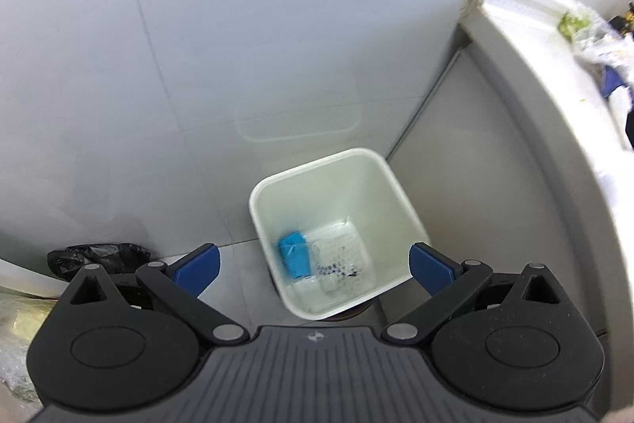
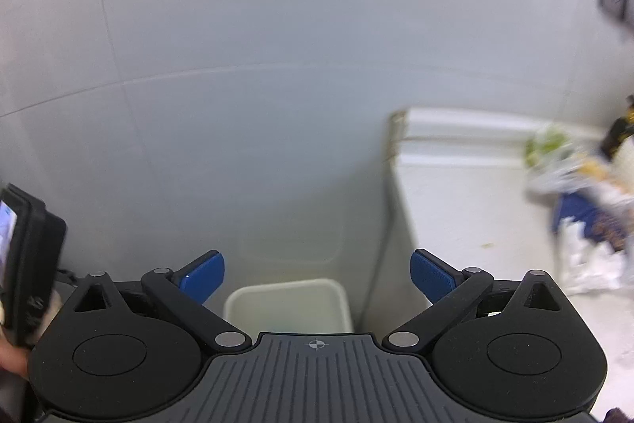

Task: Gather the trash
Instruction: 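Move both tools back toward the clear plastic trays on the counter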

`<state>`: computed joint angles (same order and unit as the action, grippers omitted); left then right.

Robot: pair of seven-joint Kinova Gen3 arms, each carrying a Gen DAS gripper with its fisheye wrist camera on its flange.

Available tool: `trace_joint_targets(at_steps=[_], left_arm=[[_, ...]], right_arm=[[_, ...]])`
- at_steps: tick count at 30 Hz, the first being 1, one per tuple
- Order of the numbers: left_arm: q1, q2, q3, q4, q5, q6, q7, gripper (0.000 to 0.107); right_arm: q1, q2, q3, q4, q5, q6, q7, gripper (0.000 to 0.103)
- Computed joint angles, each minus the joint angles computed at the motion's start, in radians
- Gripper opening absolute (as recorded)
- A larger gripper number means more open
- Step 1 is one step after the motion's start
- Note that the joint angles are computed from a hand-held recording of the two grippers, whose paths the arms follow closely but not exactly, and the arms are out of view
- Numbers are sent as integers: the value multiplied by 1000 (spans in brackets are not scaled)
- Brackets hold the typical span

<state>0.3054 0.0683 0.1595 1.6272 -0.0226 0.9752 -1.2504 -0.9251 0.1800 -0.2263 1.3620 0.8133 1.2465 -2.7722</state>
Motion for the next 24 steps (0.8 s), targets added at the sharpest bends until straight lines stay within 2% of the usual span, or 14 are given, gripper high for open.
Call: trace_joint_targets(at_steps=[5, 7, 12, 15, 18, 24], left_arm=[[6, -2, 9, -58, 40, 9, -14, 102], [12, 4, 14, -84, 48, 13, -22, 102], [47, 34, 33, -143, 56, 8, -31, 102], [75, 57, 47, -182, 72, 10, -50, 102], [103, 86, 62, -225, 96, 23, -87, 102], [170, 158, 96, -311, 142, 35, -185, 102]], right_arm=[[-54, -53, -25, 112, 164, 101, -159, 102], [-43, -80, -41, 151, 176, 135, -190, 102], [51, -163, -68, 229, 94, 139, -254, 102], [96, -250, -112, 268, 47, 163, -307, 102], [123, -333, -112, 328, 12, 141, -346, 102], [223, -426, -176, 379, -37, 220, -361, 102]])
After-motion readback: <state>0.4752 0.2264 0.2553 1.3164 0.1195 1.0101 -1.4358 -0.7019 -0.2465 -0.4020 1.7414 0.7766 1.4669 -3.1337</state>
